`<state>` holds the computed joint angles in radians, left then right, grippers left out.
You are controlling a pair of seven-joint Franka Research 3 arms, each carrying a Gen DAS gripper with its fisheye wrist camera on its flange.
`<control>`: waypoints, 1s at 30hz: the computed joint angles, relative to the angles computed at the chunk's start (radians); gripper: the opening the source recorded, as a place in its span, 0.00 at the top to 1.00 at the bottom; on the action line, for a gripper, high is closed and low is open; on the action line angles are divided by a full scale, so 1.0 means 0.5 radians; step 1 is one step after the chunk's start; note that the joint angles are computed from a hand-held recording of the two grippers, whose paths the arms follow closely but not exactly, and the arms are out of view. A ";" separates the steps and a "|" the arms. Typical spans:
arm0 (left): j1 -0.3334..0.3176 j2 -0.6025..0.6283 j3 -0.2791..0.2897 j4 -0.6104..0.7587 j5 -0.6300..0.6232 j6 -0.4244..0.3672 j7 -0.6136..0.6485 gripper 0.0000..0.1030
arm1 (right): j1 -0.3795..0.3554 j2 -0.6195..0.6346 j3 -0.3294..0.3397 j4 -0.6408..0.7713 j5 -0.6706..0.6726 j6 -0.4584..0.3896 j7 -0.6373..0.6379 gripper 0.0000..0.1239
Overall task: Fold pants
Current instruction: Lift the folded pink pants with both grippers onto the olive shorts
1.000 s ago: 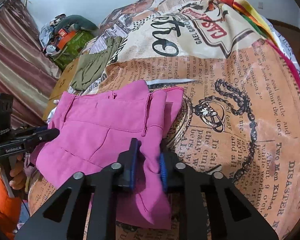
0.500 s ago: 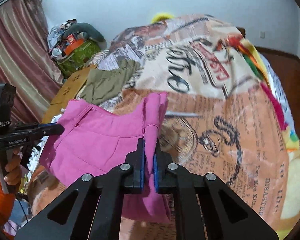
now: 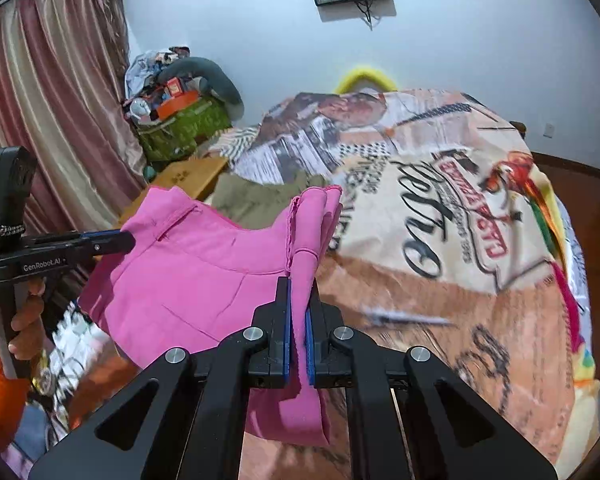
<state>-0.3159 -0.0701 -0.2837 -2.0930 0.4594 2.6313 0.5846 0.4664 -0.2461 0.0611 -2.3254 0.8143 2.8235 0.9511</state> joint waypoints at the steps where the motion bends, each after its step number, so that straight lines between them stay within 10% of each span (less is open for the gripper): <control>1: 0.012 -0.003 0.012 0.012 0.011 -0.004 0.012 0.86 | 0.014 0.043 0.001 0.046 0.023 0.011 -0.004 0.96; 14: 0.209 0.252 0.168 0.289 0.156 -0.023 0.108 0.86 | -0.050 0.733 0.182 0.809 -0.075 0.096 0.114 0.96; 30: 0.277 1.066 0.356 0.846 0.019 0.046 0.280 0.86 | -0.030 1.474 0.159 1.436 -0.832 0.040 0.704 0.96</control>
